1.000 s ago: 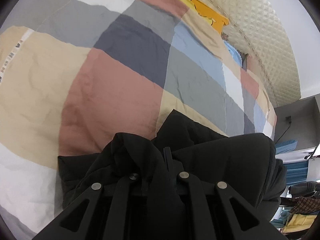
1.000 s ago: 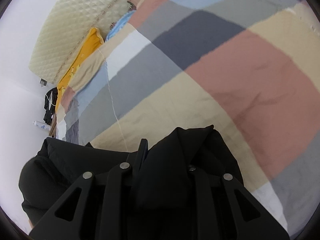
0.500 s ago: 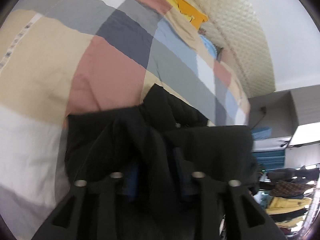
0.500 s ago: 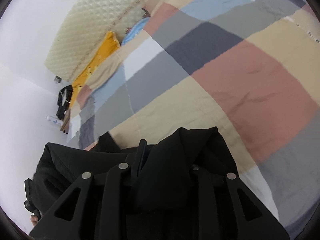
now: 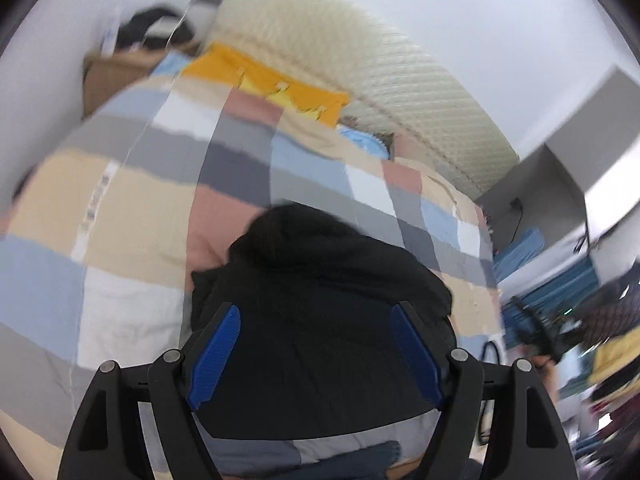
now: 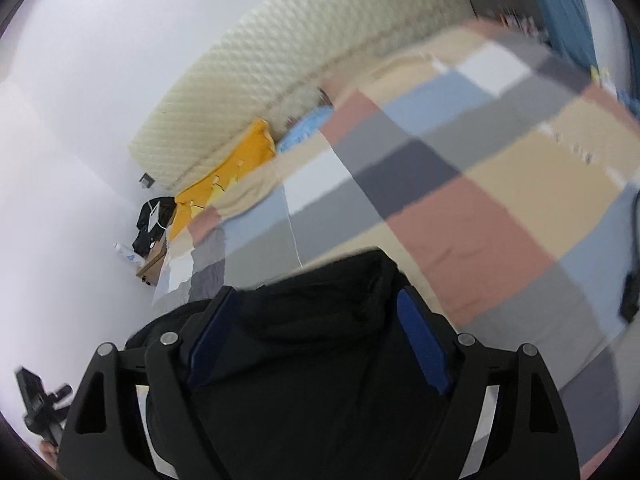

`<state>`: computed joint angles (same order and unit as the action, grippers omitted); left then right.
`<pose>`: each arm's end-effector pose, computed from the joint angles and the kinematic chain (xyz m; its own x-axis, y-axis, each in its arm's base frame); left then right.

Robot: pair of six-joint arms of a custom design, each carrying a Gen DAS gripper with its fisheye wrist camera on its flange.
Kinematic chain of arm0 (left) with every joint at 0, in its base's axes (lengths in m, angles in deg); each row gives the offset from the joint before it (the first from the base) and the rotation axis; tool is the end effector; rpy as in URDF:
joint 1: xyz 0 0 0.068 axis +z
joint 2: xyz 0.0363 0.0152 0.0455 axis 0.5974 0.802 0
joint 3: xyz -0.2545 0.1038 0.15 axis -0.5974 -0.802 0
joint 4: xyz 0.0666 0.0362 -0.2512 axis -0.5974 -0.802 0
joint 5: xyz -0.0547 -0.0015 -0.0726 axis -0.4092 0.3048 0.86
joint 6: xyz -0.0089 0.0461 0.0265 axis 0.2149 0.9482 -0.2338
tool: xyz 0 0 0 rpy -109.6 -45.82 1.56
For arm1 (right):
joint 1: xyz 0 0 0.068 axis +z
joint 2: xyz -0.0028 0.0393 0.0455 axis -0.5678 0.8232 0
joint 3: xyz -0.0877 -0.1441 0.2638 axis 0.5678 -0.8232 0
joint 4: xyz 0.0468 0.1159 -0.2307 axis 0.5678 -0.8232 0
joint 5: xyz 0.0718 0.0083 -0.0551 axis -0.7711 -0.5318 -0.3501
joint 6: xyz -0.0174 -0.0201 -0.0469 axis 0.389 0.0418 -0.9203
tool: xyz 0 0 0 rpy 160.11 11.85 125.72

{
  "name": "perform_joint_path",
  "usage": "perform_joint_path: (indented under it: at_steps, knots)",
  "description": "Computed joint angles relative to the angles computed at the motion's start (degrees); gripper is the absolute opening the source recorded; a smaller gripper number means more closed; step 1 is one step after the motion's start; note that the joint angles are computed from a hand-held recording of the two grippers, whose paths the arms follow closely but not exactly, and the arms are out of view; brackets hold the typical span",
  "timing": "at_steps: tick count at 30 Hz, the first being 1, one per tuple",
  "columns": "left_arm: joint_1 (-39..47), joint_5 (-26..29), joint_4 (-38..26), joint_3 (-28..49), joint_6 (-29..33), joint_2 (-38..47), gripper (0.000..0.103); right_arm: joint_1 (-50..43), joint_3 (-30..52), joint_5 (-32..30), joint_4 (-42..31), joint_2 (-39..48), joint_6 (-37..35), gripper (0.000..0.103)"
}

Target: Fold large clothes

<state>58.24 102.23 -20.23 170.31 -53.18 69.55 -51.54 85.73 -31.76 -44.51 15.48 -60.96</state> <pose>0.3294 0.1058 0.3988 -0.8491 -0.0916 -0.5202 0.1885 0.8674 -0.4605 0.2637 -0.0670 0.3549 -0.5952 0.5764 -0.5599 0.2902 0.8039 0.5192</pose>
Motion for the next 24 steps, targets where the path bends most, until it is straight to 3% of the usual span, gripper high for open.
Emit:
perform_joint_path:
  at_steps: [4, 6, 11, 15, 18, 24]
  knots:
    - [-9.35, -6.64, 15.08, -12.45, -6.07, -10.30, 0.078, 8.33, 2.85, 10.75, -4.18, -4.78, -4.24, 0.082]
    - [-16.05, -12.45, 21.88, -17.70, -9.35, -13.02, 0.078, 12.95, 2.18, 14.64, -4.10, -6.49, -4.53, 0.082]
    - [-28.05, -20.99, 34.23, -27.50, -17.65, -13.88, 0.078, 24.60, -8.03, 19.53, 3.87, -11.34, 0.58, 0.081]
    - [-33.09, -27.29, 40.66, -33.11, -16.67, -13.88, 0.078, 33.18, -16.54, 24.75, 11.42, -10.39, 2.90, 0.069]
    - [-34.25, -28.63, 45.03, -35.30, -17.07, -11.80, 0.078, 35.96, -20.58, 27.84, 17.71, -6.10, 3.00, 0.064]
    - [-34.74, -30.68, 52.46, -36.78, -15.77, -5.19, 0.078, 36.10, -26.88, 31.96, 31.06, 0.03, 1.72, 0.063]
